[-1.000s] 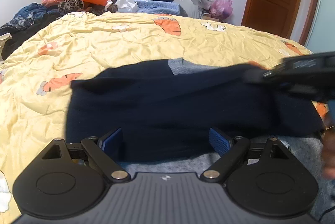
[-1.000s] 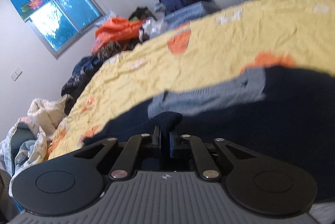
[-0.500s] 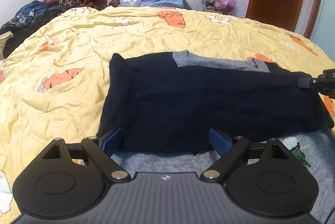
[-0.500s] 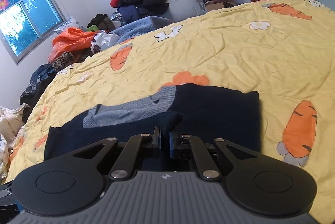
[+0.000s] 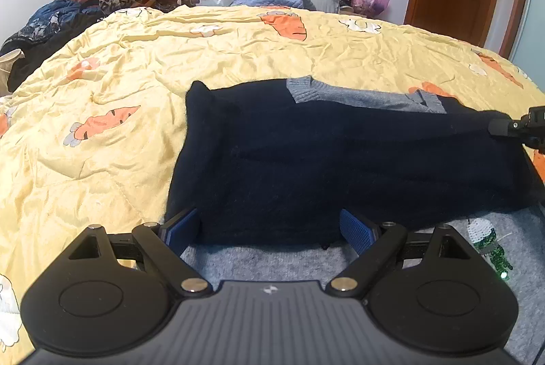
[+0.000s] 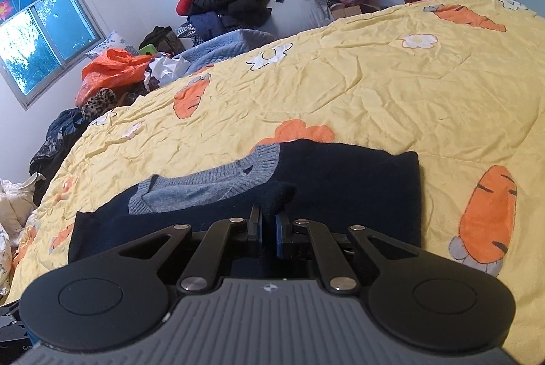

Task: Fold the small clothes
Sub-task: 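Grasp the sweater hem with the left tool while the right tool grasps it too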

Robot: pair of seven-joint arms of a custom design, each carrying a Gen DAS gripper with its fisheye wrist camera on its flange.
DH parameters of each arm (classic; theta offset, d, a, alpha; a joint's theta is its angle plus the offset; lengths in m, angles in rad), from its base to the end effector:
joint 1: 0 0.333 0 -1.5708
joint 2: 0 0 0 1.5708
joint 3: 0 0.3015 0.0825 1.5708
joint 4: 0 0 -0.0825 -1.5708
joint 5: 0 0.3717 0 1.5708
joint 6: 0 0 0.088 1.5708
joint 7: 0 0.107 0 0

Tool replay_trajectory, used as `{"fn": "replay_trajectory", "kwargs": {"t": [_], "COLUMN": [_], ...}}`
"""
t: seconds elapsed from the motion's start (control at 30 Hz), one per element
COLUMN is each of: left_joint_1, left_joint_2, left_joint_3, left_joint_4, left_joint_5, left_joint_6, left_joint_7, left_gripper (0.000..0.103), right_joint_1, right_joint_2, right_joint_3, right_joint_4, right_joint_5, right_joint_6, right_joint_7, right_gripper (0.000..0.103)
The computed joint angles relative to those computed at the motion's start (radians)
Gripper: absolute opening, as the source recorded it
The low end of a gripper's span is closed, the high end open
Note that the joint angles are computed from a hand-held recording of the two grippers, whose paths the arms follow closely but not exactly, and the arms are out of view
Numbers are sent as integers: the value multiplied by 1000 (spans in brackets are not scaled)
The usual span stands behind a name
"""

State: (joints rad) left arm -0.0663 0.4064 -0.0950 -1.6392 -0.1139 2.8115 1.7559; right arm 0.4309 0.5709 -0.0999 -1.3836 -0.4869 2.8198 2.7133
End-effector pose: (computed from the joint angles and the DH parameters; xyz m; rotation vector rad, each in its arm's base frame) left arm 0.6939 -0.0968 0.4652 -1.5828 1.9975 -0.8220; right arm 0.6892 0.2818 0.4720 -1.2768 1.8776 -0.5204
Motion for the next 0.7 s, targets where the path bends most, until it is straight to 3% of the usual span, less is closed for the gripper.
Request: {"fn": "replay_trajectory", "kwargs": {"t": [0.1, 0.13, 0.2, 0.27, 0.3, 0.37, 0.43, 0.47, 0.53, 0.6, 0.7], "left_joint_1": [-5, -11, -6, 9, 11, 6, -2, -6, -1, 17, 6], "left_joint_2": [5, 9, 13, 15, 19, 31, 35, 35, 22, 5, -3], "left_joint_3": [8, 15, 13, 2, 2, 10, 17, 21, 16, -3, 15], "left_joint_4": [4, 11, 18, 22, 29, 48, 54, 53, 38, 8, 0], "left_joint_5": [11, 21, 21, 1, -2, 9, 27, 36, 34, 12, 30], "left_joint_6": [-1, -10, -19, -23, -31, -51, -56, -56, -50, -23, -37], "left_joint_7": [-8, -18, -21, -15, -17, -26, -31, -37, -35, -4, -19], "left_gripper": [90, 90, 90, 90, 90, 90, 90, 90, 90, 90, 90], "right_joint_1": [-26, -11, 64, 131, 139, 92, 23, 17, 62, 88, 60], "right_joint_2": [35, 49, 57, 27, 6, -18, 5, 27, 31, -18, -48], "right_joint_3": [42, 32, -45, -120, -131, -71, 37, 55, 9, -33, 4], "right_joint_4": [59, 89, 122, 80, 48, 8, 45, 78, 87, 11, -36], "right_joint_5": [31, 17, -77, -209, -249, -236, -127, -91, -121, -174, -168], "right_joint_6": [-50, -97, -184, -182, -150, -84, -147, -202, -271, -227, -219], "right_joint_7": [-105, -120, -82, 48, 106, 84, -98, -160, -116, 5, -17], "right_gripper": [21, 23, 37, 41, 42, 44, 59, 59, 60, 61, 64]}}
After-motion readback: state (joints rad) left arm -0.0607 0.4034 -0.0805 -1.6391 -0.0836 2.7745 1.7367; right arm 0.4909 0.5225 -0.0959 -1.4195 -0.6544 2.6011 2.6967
